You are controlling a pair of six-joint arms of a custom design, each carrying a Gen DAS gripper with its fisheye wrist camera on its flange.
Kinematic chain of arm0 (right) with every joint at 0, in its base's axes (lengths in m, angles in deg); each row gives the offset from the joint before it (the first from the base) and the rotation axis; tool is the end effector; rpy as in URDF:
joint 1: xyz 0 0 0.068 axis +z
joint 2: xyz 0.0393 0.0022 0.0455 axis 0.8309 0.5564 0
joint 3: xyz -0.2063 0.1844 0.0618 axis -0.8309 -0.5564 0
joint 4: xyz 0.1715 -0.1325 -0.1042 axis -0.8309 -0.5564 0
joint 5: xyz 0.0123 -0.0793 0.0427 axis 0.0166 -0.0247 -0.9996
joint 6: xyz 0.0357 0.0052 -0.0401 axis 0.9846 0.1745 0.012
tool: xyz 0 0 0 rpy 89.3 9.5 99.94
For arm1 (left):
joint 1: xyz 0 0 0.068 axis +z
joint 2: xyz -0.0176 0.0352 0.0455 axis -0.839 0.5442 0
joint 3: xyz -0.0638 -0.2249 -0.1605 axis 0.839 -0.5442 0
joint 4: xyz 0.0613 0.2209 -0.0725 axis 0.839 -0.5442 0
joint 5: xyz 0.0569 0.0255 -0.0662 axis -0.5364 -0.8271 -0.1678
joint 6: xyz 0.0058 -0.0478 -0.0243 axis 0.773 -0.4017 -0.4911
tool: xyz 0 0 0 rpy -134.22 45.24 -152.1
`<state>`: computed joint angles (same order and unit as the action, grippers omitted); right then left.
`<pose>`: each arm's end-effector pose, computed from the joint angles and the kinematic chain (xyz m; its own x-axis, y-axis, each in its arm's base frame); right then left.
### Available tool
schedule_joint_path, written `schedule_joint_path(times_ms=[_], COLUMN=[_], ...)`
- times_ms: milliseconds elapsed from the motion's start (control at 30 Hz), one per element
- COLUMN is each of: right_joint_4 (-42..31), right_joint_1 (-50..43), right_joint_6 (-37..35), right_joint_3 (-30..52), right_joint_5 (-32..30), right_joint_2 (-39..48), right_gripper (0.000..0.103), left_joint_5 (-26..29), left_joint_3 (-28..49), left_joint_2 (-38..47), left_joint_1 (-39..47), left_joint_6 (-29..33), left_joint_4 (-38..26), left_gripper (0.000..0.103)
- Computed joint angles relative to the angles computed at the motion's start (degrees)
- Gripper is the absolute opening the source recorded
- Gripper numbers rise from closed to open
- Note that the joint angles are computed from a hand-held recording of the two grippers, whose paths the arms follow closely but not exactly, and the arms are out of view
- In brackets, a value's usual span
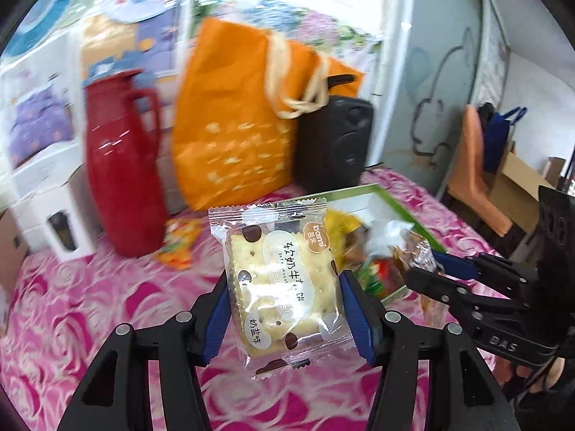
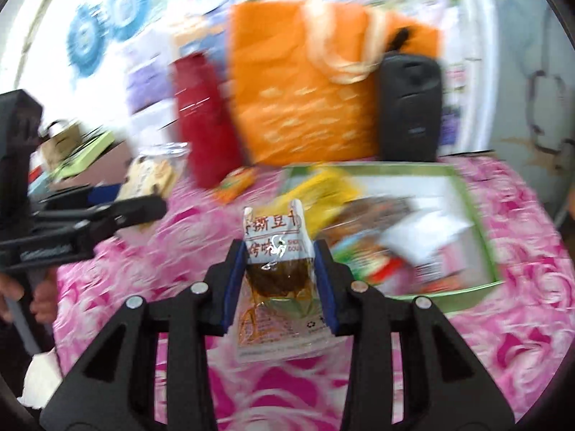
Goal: Organize snacks
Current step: 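Release the sauce packet into the box with right tool while left tool releases the cracker packet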
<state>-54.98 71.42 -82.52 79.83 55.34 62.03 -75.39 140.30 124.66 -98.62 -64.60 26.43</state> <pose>0.2541 0.0761 0.2796 -0.5568 -0.1597 -0.8152 -0.4109 0.9058 0.1032 0.2532 -0.2122 0.3105 -0.6071 0.0742 -0.7912 0.2862 0.9492 -0.1306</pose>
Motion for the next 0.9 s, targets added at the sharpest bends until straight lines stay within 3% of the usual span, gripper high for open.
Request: schedule_joint_path(times_ms=[367,433,500,533,567,700,900], right_joint_4=[4.4,4.9,6.3,7.4,9.9,12.3,9.4], right_joint_1=[-16.9,-17.3,-17.2,-17.1,-16.9,-16.7,-15.2], right_joint_6=[-2.9,-3.1,-3.6,-3.7,-3.7,-3.5,-1.6], right_joint_3=[6.3,7.6,7.4,6.8,5.1,2.8,3.1], right_joint_5=[-3.5,-3.4,-2.8,-2.1,-0.6,1.1,2.7], right_joint_2=[14.6,17.4,18.5,18.4,17.6,16.3,14.7], right_gripper=[0.042,0.048,0.057,0.069,0.075,0.100,0.102], left_joint_5=[3.0,3.8,2.2,0.5,-1.1,-2.8,-5.7], left_joint_3=[32.6,36.0,34.9,34.1,33.6,31.9,26.7], left_joint_2=[26.2,29.3,29.7,29.4,29.3,28.3,25.0], left_joint_1=[-3.3,-3.1,-3.4,-3.6,-3.7,-2.9,-2.4], left_joint_6=[2.7,3.1,3.9,3.5,2.8,1.4,-0.1], left_joint_4=[-8.4,-9.2,-6.4,-5.8,-5.1,-5.0,-4.7], left_gripper=[0.059,0.059,0.070,0.090,0.101,0.103,0.103])
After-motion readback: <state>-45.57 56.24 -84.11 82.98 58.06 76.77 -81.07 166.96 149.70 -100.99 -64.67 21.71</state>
